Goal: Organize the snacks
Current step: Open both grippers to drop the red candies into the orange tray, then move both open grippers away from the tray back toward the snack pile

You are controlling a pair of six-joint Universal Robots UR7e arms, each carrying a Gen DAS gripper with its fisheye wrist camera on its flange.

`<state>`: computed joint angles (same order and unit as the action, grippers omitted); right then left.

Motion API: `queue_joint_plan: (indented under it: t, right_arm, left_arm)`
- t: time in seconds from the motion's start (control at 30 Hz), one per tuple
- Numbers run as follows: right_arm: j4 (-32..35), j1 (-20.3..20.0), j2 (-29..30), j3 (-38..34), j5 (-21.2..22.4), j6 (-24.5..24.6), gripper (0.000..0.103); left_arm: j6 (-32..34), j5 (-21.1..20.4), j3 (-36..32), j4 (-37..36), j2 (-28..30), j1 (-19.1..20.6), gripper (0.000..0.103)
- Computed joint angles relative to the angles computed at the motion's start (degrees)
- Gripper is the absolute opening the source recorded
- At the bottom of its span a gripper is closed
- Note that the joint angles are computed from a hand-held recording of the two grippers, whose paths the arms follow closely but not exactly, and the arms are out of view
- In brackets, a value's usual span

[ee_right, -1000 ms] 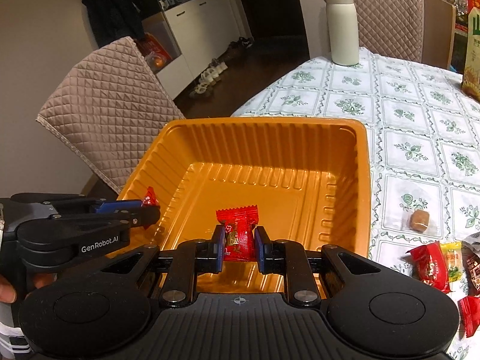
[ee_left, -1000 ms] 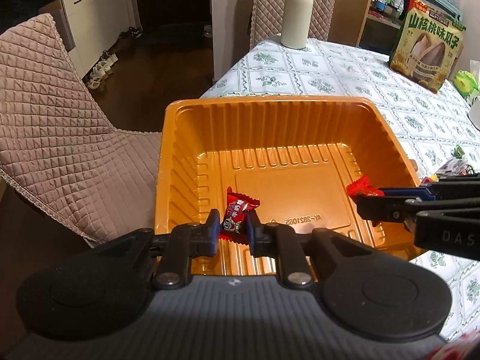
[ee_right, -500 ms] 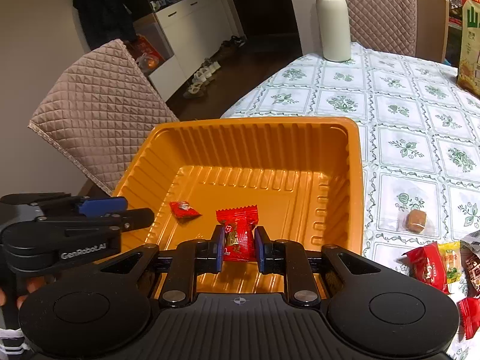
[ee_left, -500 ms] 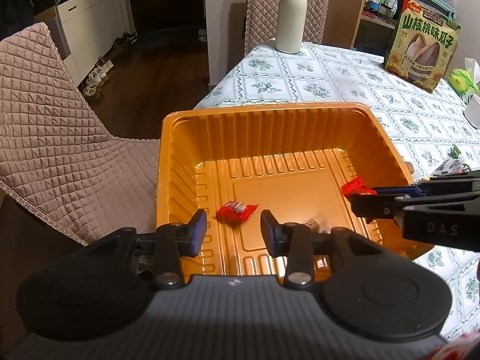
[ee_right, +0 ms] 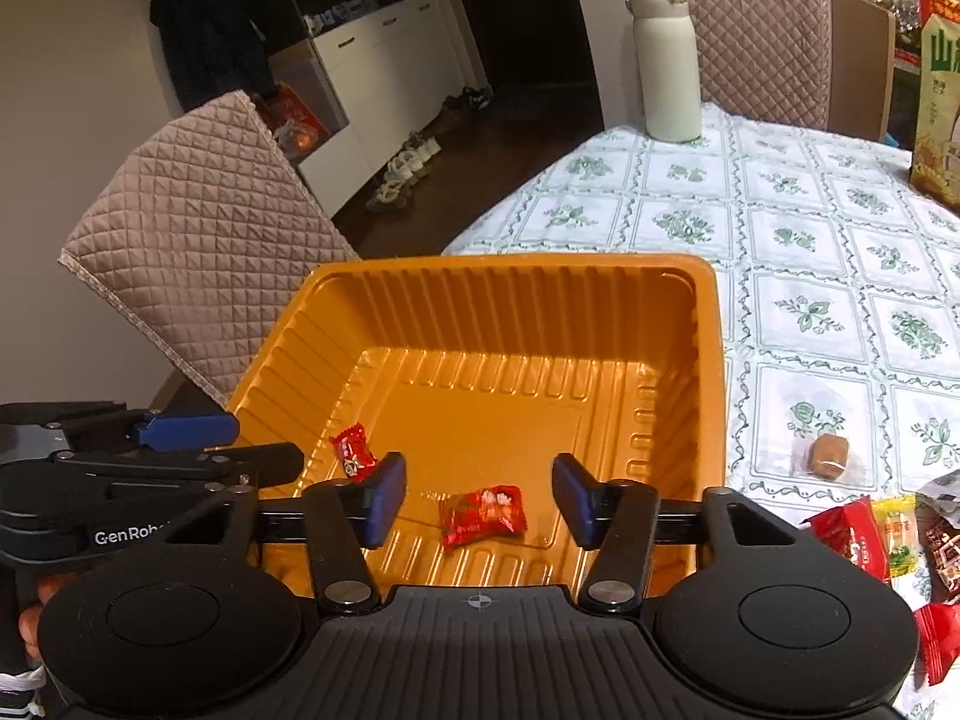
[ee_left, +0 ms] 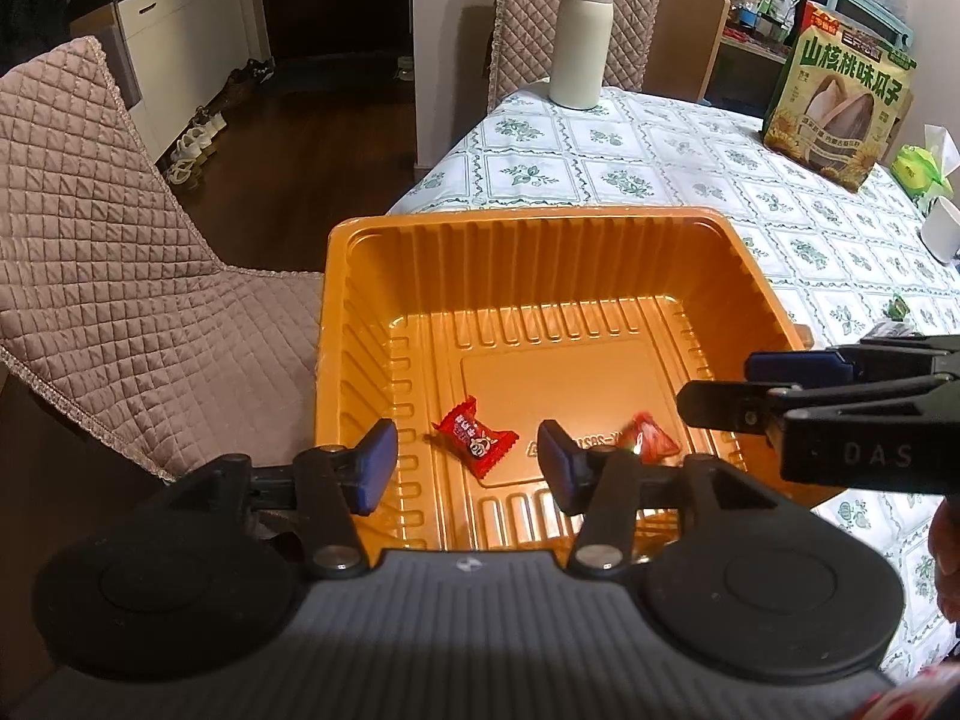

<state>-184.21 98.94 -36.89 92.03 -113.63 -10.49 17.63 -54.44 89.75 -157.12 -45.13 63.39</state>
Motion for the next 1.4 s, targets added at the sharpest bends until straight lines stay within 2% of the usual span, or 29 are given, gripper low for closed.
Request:
queue_joint_plan:
  t: [0.17,0.3,0.5,0.57,0.97,1.4]
  right_arm:
    - [-0.86,0.03,-1.19,1.71,0.81,0.66,0.06]
    - [-2.87,0.17,-2.6,4.09,1.16,0.56,0.073]
    - [-5.77,0.33,-5.66,8.83,2.24,0.71,0.077]
    - [-6.52,0.3,-6.91,10.58,2.45,0.58,0.077]
    - [-8.35,-1.96,-16.82,21.9,3.71,-0.58,0.078]
    - [-12.02,-8.14,-28.46,33.67,4.01,-1.77,0.078]
  left_arm:
    - [-0.89,-0.39,1.06,-0.32,-0.85,-0.46,0.05]
    - [-1.93,-0.53,2.65,-0.63,-1.95,-1.1,0.054]
    - [-3.54,0.3,6.1,-2.07,-3.95,-2.85,0.06]
    - [-4.38,0.64,7.47,-2.71,-4.59,-3.61,0.062]
    - [-12.03,1.83,15.58,-6.52,-6.07,-9.03,0.064]
    - [-17.02,0.26,20.19,-10.03,-2.31,-15.52,0.064]
